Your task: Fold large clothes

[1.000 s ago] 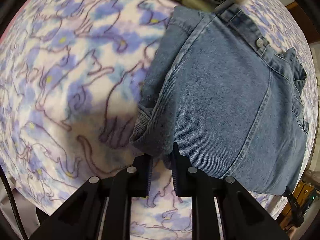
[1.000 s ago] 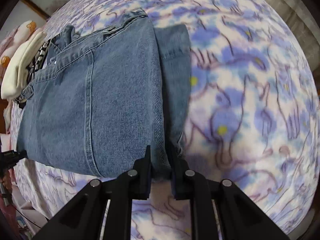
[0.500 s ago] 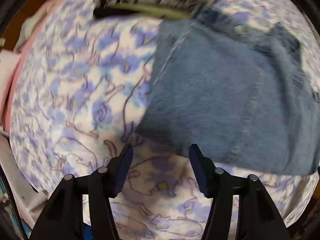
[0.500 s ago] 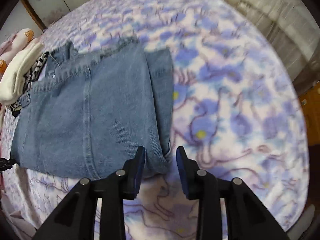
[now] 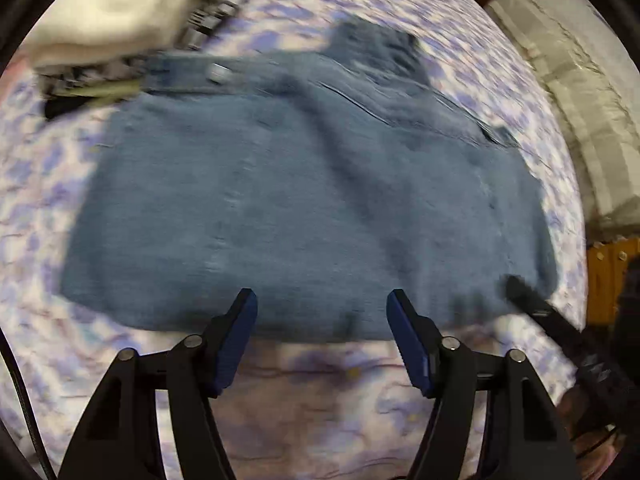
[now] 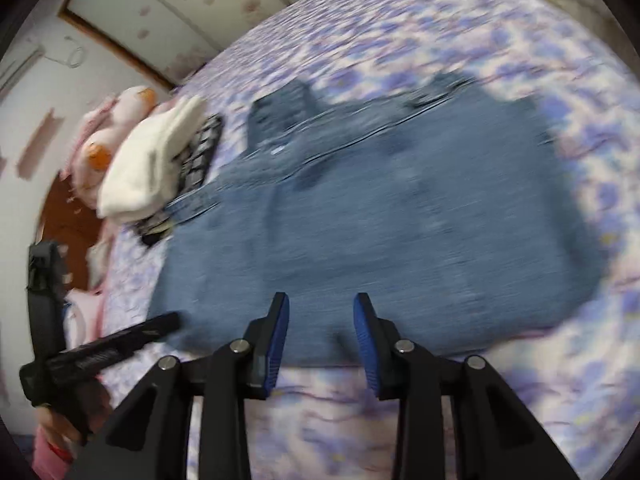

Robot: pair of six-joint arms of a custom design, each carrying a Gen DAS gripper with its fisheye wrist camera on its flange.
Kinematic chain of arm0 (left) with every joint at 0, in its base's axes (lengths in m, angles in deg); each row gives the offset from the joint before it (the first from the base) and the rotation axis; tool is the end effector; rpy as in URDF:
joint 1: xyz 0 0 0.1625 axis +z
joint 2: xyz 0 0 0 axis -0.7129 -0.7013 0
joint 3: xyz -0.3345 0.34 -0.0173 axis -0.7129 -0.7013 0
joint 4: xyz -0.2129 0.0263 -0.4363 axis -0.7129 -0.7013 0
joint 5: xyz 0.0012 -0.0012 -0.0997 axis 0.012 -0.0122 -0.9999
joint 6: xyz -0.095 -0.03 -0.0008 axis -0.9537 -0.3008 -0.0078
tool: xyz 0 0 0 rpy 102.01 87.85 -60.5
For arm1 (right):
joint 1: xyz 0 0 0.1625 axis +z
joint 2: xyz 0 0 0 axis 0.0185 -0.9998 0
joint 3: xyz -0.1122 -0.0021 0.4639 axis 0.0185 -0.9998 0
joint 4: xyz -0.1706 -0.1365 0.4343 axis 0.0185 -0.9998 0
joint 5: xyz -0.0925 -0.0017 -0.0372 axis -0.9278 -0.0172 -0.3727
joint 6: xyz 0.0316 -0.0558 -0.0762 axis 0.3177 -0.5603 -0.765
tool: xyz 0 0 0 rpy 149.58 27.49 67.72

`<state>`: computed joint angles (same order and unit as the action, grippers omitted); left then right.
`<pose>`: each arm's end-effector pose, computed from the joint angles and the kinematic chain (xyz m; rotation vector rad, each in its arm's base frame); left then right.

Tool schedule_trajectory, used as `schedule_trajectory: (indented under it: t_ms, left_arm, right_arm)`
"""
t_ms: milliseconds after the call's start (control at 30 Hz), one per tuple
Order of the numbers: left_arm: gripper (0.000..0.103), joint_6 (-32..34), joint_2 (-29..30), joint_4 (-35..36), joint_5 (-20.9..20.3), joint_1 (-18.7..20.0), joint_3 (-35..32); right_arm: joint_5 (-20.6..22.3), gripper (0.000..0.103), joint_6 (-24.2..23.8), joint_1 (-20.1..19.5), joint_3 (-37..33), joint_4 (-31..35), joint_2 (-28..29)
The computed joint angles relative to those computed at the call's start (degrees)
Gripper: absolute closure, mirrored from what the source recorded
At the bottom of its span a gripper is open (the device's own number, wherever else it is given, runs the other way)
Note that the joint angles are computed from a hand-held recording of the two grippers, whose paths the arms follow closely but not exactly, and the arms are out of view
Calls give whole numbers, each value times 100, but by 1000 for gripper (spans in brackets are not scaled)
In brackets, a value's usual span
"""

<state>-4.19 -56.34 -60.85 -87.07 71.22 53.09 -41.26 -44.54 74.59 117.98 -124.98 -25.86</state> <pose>-0.3899 -0.3913 0.0017 -0.4709 2.4934 -0.5448 0.0080 -0.4593 0.3617 0.5290 -2.9004 0.1829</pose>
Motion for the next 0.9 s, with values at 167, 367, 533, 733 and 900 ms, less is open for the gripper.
schedule_trajectory:
  t_ms: [167,367,533,733,900]
  left_arm:
    - [95,231,323,-1484,-232,183,298]
    - [96,327,560,-2726,-406,350,637]
    - [102,123,697,-2243,-363,545,514]
    - [102,-16,559,-1945,-238,511,589]
    - [102,-493,16,-859,-22,297,818]
  right_arm:
    - [98,102,-250,12,189,192,199]
    - [-231,103,-709,76,282,88,536]
    - [-475,103,-950,13,306,-175,789]
    - [-469,103,-1031,-201,-18,-157,842]
    - [-694,103,-1068,-432,-340,-351,778]
